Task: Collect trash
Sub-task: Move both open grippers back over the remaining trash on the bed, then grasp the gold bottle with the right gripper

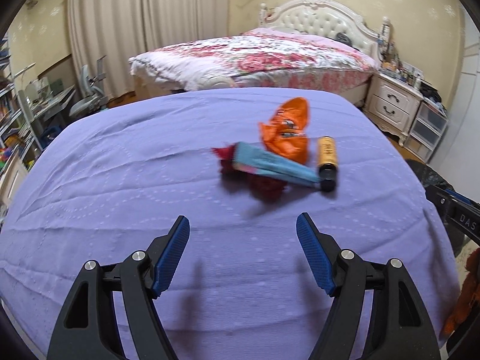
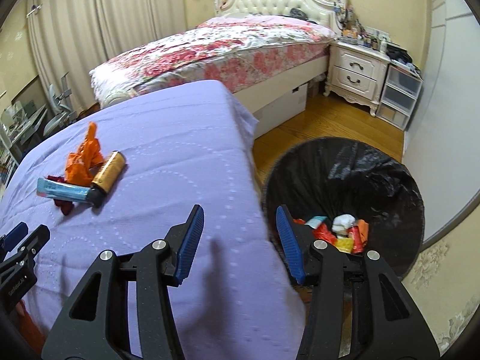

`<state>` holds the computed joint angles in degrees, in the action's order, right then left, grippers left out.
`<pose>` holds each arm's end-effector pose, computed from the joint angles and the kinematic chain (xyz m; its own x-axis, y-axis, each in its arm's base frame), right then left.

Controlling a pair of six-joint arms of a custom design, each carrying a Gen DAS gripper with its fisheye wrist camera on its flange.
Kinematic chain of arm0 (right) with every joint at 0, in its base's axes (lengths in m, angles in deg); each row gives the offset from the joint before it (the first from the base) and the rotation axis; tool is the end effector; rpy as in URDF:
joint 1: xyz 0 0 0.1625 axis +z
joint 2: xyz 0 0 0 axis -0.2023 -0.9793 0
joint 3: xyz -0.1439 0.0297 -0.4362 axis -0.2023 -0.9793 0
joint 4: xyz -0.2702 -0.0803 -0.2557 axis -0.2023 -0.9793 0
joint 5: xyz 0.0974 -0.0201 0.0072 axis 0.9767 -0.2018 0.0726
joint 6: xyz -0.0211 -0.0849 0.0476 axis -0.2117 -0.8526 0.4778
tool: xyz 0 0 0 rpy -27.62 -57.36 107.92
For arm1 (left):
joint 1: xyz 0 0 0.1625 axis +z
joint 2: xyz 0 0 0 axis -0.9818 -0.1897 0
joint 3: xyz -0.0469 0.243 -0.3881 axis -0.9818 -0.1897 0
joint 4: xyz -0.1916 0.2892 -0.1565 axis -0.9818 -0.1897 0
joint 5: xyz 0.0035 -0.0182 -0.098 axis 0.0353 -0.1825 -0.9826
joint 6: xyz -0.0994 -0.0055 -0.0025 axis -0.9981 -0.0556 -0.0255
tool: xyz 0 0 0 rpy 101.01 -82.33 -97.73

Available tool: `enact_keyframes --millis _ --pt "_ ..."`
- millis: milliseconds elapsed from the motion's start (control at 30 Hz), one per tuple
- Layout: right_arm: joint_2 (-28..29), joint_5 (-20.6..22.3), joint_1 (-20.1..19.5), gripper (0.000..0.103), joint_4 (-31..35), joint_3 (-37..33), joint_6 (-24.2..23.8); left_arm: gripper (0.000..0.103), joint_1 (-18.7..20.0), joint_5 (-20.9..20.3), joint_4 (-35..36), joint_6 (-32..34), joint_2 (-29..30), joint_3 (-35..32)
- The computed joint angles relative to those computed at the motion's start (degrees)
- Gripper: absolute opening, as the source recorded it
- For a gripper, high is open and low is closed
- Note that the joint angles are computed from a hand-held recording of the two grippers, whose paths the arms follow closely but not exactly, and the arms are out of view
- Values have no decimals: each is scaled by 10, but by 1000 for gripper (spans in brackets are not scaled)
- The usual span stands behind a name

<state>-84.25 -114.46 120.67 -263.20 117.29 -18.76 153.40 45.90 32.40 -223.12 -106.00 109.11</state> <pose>0.2558 -0.5780 -0.0546 -0.7221 0.2661 0.6385 -0.3161 0.6941 -0.6468 0.0230 -0.6294 0.2067 -0.6842 0.1801 -0.7067 0.5974 0.6942 -0.4015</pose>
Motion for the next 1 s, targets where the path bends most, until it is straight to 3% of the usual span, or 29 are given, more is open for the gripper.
enact_keyframes --millis 100,333,733,1000 --pt "9 10 6 54 29 -25 -4 72 10 -4 10 -9 -1 -18" --pt "34 21 18 54 82 -86 -23 72 30 -8 24 -15 -1 -55" --pt "64 68 26 55 174 -179 -15 72 47 -15 39 -22 4 -86" --pt "83 67 23 52 242 -220 3 72 53 -9 56 -29 11 -104"
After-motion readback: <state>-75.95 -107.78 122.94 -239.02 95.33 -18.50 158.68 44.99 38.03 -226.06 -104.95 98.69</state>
